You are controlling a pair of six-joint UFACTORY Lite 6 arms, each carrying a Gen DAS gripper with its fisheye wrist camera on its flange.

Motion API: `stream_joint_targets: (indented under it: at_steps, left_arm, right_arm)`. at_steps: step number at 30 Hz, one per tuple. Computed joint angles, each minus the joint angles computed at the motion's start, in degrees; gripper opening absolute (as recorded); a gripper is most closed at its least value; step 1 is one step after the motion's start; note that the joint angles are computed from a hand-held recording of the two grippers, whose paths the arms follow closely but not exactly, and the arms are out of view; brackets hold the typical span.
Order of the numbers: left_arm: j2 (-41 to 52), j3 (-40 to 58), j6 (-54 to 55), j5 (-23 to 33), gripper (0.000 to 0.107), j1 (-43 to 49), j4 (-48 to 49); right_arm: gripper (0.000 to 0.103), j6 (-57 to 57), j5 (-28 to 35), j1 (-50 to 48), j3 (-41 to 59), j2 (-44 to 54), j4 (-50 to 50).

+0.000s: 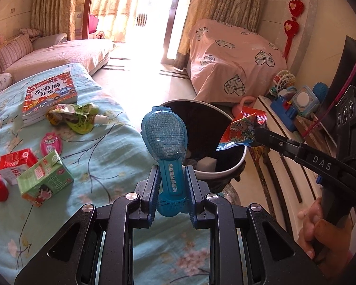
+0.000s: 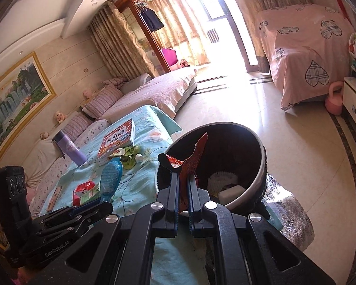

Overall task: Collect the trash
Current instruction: 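Carry blue brush and clear wrapper over the black bin and open both tools, then move both open tools back over the bed toward remaining items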

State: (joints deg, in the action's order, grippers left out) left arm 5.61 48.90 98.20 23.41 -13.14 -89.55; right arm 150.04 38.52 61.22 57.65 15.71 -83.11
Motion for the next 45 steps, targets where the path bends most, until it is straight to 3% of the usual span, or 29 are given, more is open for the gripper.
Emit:
stream_joint_targets:
  at_steps: [15,30,34,35,37,38,39,45]
  left_arm:
    - [13.8,15.2,-11.1,-6.1,0.019,-8.9,8.0]
    - [22.8,24.7,-20.1,-4.0,0.021,-9.7,16.7]
    - [24.3,26.6,-23.4,-4.1,0.022,-9.5,19.6]
    - [24.4,26.6,-24.1,-3.9,0.026,-9.4,20.2]
    - [23.4,25.3,-22.4,-4.0,0.044,-8.9,18.5]
    - [22.5,24.2,-20.3,-4.4,0.053,-8.7,16.1]
    - [21.5,22.9,-17.9,-4.3,0.053,-8.3,13.6]
    - [14.8,13.9,-9.0,-1.3,0.055,-4.4,5.8]
  right_arm:
    - [0.006,3.1,-6.8,-8.5,-3.4,0.3,-7.0]
    - [0.006,5.7,-11.5,-13.8,-3.8,2.3,-12.4]
    - [0.014,4.8,-12.1,-14.5,-2.9,3.4,-12.2]
    - [0.018,4.8,-12.3,-14.8,-2.9,3.6,-12.1]
    - [0.044,6.3,-13.0,-15.4,-3.3,3.7,-13.0]
    - [0.05,8.1,-13.1,-15.5,-4.1,3.2,-14.4]
    - [0.057,10.2,-12.9,-15.3,-4.9,2.7,-15.8]
    - [0.076,11.6,-10.4,-12.2,-6.2,0.7,-14.6]
